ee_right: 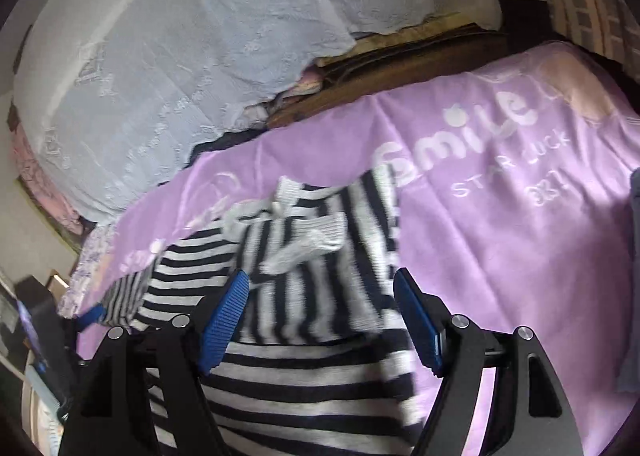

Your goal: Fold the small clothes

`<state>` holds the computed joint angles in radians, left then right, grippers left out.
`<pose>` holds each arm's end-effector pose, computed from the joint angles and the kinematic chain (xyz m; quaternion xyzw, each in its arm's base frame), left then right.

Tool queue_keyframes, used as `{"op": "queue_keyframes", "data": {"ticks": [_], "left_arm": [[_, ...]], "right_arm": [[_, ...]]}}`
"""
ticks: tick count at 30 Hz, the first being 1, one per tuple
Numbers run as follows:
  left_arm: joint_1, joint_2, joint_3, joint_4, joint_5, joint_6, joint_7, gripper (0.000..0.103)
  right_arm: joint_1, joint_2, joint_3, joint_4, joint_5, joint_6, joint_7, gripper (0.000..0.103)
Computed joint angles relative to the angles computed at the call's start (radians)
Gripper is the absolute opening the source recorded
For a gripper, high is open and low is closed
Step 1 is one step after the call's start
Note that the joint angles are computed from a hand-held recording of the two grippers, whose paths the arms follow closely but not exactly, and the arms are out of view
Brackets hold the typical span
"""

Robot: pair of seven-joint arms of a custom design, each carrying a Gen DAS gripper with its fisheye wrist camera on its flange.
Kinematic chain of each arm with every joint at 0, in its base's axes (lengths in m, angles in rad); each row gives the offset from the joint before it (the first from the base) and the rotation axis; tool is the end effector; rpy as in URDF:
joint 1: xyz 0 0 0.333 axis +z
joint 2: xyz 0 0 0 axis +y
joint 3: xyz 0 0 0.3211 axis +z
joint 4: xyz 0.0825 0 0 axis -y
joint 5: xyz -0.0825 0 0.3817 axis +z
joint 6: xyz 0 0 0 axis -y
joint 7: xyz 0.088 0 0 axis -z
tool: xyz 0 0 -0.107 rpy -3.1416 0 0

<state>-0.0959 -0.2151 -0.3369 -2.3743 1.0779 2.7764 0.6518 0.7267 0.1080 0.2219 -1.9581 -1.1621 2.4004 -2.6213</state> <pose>0.4337 -0.2488 0.4566 -0.4819 0.7677 -0.2008 0.3716 0.3652 0.4908 0.4676 -0.5034 0.7392 -0.2179 0.3906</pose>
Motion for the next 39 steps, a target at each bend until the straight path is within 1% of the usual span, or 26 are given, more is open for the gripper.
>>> {"op": "queue_keyframes", "data": {"ticks": [2,4,6,8,9,11,12,14,16,18,20,22,23,24,25,26,27,29,30,31,33,34,35,37,38,39], "left_arm": [[-0.03,0.036,-0.026,0.056,-0.001,0.0,0.025,0.099],[-0.061,0.088,-0.05,0.119,0.041,-0.029,0.012,0.099],[-0.104,0.177,-0.076,0.211,0.126,-0.142,-0.028,0.099],[-0.151,0.265,-0.08,0.295,0.187,-0.271,-0.055,0.099],[-0.169,0.298,-0.071,0.328,0.183,-0.316,-0.052,0.099],[-0.184,0.337,-0.04,0.375,0.127,-0.351,-0.04,0.099],[-0.185,0.34,-0.021,0.384,0.096,-0.354,-0.041,0.099],[-0.18,0.342,0.024,0.395,0.027,-0.372,-0.051,0.099],[-0.157,0.33,0.074,0.379,-0.082,-0.349,-0.041,0.099],[-0.124,0.312,0.12,0.34,-0.256,-0.299,0.032,0.099],[-0.106,0.283,0.149,0.288,-0.368,-0.261,0.094,0.098],[-0.096,0.228,0.16,0.223,-0.407,-0.195,0.111,0.098],[-0.094,0.206,0.157,0.202,-0.416,-0.159,0.118,0.098],[-0.093,0.184,0.15,0.183,-0.431,-0.117,0.14,0.098],[-0.096,0.172,0.138,0.181,-0.445,-0.09,0.17,0.098],[-0.104,0.161,0.12,0.185,-0.438,-0.068,0.197,0.098],[-0.11,0.157,0.102,0.193,-0.413,-0.061,0.204,0.099],[-0.126,0.176,0.067,0.233,-0.343,-0.071,0.184,0.099],[-0.143,0.2,0.051,0.269,-0.295,-0.099,0.167,0.099],[-0.163,0.227,0.042,0.309,-0.24,-0.138,0.146,0.099],[-0.235,0.324,0.031,0.434,-0.055,-0.288,0.077,0.099],[-0.263,0.37,0.037,0.488,-0.024,-0.331,0.085,0.099],[-0.286,0.414,0.043,0.539,-0.028,-0.361,0.109,0.099],[-0.307,0.476,0.057,0.606,-0.094,-0.376,0.144,0.098],[-0.301,0.492,0.062,0.619,-0.154,-0.357,0.166,0.085],[-0.29,0.487,0.067,0.605,-0.21,-0.324,0.191,0.052]], "right_arm": [[-0.011,-0.001,-0.004,-0.005,0.069,-0.034,-0.046,0.076],[-0.029,0.006,-0.011,-0.013,0.114,-0.004,-0.091,0.076],[-0.053,0.03,-0.021,-0.009,0.186,0.036,-0.186,0.075],[-0.061,0.06,-0.027,0.009,0.271,-0.005,-0.273,0.075],[-0.063,0.062,-0.035,-0.003,0.279,0.003,-0.273,0.075],[-0.074,0.039,-0.055,-0.071,0.238,0.104,-0.217,0.076],[-0.075,0.031,-0.057,-0.083,0.221,0.114,-0.215,0.076],[-0.069,0.033,-0.049,-0.069,0.228,0.07,-0.239,0.076],[-0.068,0.034,-0.048,-0.07,0.22,0.071,-0.229,0.077],[-0.069,0.024,-0.051,-0.08,0.203,0.087,-0.199,0.077],[-0.057,0.003,-0.048,-0.088,0.151,0.054,-0.113,0.077],[-0.052,-0.014,-0.041,-0.072,0.078,0.019,-0.044,0.076],[-0.058,-0.018,-0.041,-0.063,0.047,0.038,-0.037,0.073],[-0.068,-0.015,-0.041,-0.051,0.043,0.069,-0.05,0.067],[-0.083,-0.009,-0.046,-0.041,0.036,0.129,-0.051,0.063],[-0.096,-0.003,-0.053,-0.036,0.022,0.189,-0.029,0.058],[-0.112,0.007,-0.067,-0.032,-0.018,0.283,0.036,0.058],[-0.13,0.032,-0.093,-0.012,-0.112,0.422,0.17,0.058],[-0.129,0.041,-0.097,0.001,-0.133,0.437,0.2,0.058],[-0.125,0.053,-0.097,0.019,-0.134,0.431,0.207,0.059],[-0.119,0.062,-0.103,0.03,-0.137,0.414,0.207,0.059],[-0.115,0.061,-0.108,0.028,-0.158,0.414,0.234,0.059],[-0.115,0.06,-0.118,0.023,-0.203,0.432,0.291,0.059],[-0.128,0.054,-0.133,0.01,-0.3,0.478,0.412,0.059],[-0.135,0.047,-0.135,0.001,-0.35,0.489,0.474,0.059],[-0.142,0.04,-0.135,-0.004,-0.418,0.496,0.553,0.06]]}}
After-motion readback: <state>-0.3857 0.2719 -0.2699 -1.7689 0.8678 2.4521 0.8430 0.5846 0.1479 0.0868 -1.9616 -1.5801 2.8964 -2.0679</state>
